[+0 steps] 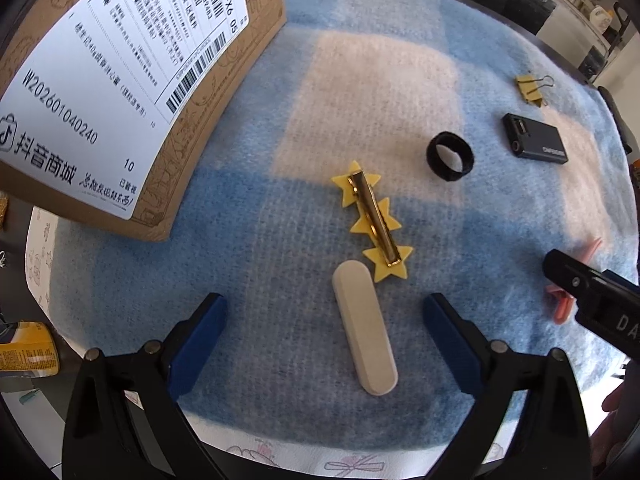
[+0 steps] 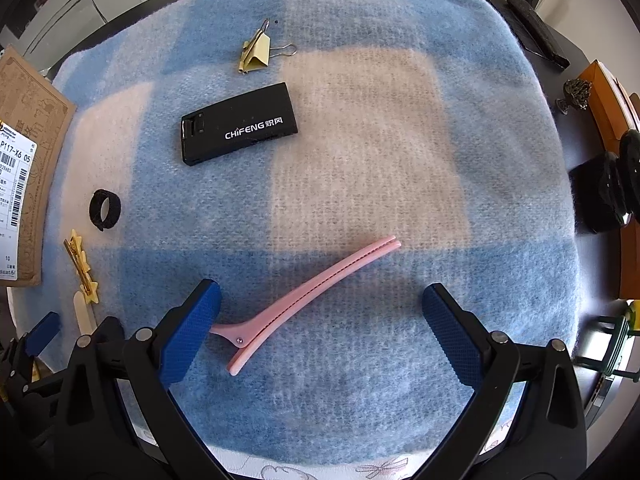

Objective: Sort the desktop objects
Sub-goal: 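Grasp the cream stick with left tool while right tool grasps pink clip, then lift the cream stick with left tool while right tool lifts pink clip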

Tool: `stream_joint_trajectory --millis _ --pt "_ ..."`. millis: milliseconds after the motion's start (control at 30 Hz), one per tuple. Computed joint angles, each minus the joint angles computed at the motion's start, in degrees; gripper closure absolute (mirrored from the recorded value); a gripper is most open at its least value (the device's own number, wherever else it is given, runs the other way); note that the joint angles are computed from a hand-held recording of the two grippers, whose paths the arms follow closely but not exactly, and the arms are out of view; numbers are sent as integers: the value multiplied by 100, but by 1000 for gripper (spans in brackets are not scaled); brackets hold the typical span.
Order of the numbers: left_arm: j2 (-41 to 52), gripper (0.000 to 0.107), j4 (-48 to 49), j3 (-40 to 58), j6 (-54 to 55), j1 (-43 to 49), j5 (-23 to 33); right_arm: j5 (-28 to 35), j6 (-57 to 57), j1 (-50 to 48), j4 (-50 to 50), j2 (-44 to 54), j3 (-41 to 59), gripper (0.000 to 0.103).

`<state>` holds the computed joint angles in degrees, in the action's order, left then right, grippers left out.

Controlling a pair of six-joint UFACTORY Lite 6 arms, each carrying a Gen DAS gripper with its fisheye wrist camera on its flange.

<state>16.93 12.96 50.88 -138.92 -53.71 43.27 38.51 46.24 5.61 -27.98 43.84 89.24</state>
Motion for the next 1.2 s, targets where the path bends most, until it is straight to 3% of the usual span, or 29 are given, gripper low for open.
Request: stream_joint_trajectory --millis 200,267,333,467,533,633,833,1200 --pt "53 27 -64 216 45 -37 165 19 74 35 12 31 8 9" --pt "82 35 -62 309 65 -58 216 40 109 60 5 19 6 18" --pt "67 51 -21 365 7 -94 231 64 95 84 52 11 8 29" --pt "23 65 2 414 -79 -151 259 146 26 145 151 7 66 49" --pt "-49 77 14 375 -205 -214 258 159 -28 153 253 0 83 59" --pt "-129 85 54 327 -355 -293 226 187 -87 183 350 -8 103 74" --pt "-202 91 116 393 -398 -427 252 221 -97 251 392 -67 74 93" --pt "-105 91 -68 813 -94 -639 569 313 107 521 227 -207 -80 94"
